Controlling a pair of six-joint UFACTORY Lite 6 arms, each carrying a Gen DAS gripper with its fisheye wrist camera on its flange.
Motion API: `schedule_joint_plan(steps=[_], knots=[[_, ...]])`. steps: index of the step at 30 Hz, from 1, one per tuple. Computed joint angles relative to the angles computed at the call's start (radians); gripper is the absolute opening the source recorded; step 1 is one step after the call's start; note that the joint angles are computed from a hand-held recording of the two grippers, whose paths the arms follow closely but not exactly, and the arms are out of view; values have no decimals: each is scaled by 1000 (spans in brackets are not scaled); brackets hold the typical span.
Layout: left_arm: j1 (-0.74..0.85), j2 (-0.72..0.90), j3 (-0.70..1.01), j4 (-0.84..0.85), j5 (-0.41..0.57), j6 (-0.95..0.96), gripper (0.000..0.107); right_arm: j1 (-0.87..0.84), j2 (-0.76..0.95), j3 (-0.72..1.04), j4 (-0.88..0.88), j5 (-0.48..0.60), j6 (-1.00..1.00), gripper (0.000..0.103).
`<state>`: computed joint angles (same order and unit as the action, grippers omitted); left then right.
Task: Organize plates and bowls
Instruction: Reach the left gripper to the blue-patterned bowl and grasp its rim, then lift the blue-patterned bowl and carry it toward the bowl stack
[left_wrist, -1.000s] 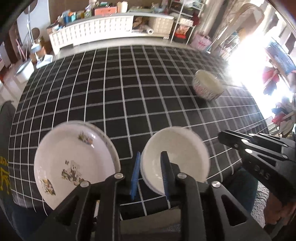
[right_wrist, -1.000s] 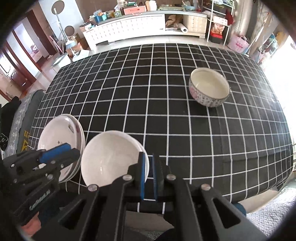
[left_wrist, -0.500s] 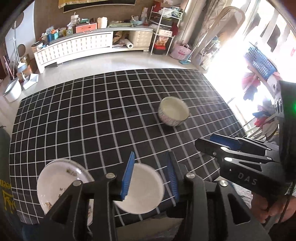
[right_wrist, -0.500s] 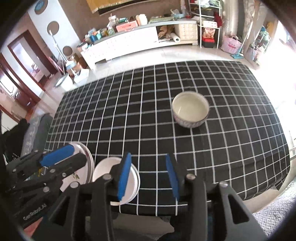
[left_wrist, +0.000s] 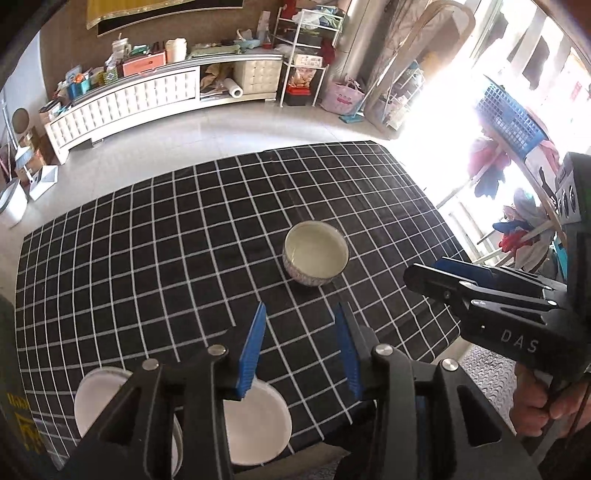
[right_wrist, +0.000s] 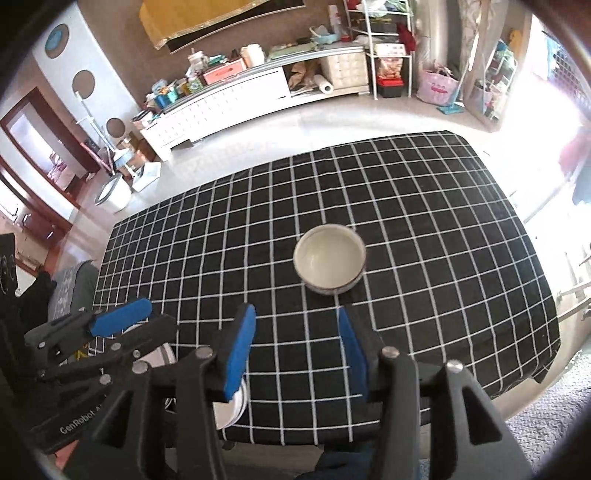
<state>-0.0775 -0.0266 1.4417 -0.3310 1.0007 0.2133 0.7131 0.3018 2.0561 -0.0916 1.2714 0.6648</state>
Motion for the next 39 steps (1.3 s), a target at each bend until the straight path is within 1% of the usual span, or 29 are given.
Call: schedule_joint_plan(steps=[2, 5, 9, 12, 16, 19, 22, 25, 30, 34, 37, 39], knots=[[-15, 67, 62, 0, 2, -18, 36, -35, 1, -15, 15, -20, -4, 52], [-28, 161, 138, 6, -1, -44, 36, -111, 43, -20, 92, -43, -50, 52], [-31, 331, 273, -4, 16, -58, 36, -187, 147, 62, 173, -24, -120, 52], [-18, 467, 380, -35, 40, -58, 36, -221, 214, 113, 184, -25, -150, 52], [-16, 639, 528, -34, 73, -57, 36, -250, 317, 198, 197, -9, -183, 52], [-17, 740, 623, -30, 91, -55, 36, -264, 385, 238, 210, -16, -204, 52], [-12, 812, 682, -78, 97, -19, 35, -278, 454, 277, 227, -23, -221, 52], [-22, 914, 786, -61, 118, -36, 32, -288, 511, 314, 227, -26, -228, 47], [-36, 1085, 977, -25, 166, -65, 28, -300, 528, 283, 226, -52, -243, 41], [-54, 1150, 1039, -10, 168, -76, 28, -316, 541, 253, 233, -54, -259, 40], [-66, 1219, 1128, 0, 198, -96, 23, -324, 517, 184, 241, -86, -277, 36], [-73, 1220, 1120, 6, 190, -97, 20, -326, 494, 132, 247, -110, -291, 33]])
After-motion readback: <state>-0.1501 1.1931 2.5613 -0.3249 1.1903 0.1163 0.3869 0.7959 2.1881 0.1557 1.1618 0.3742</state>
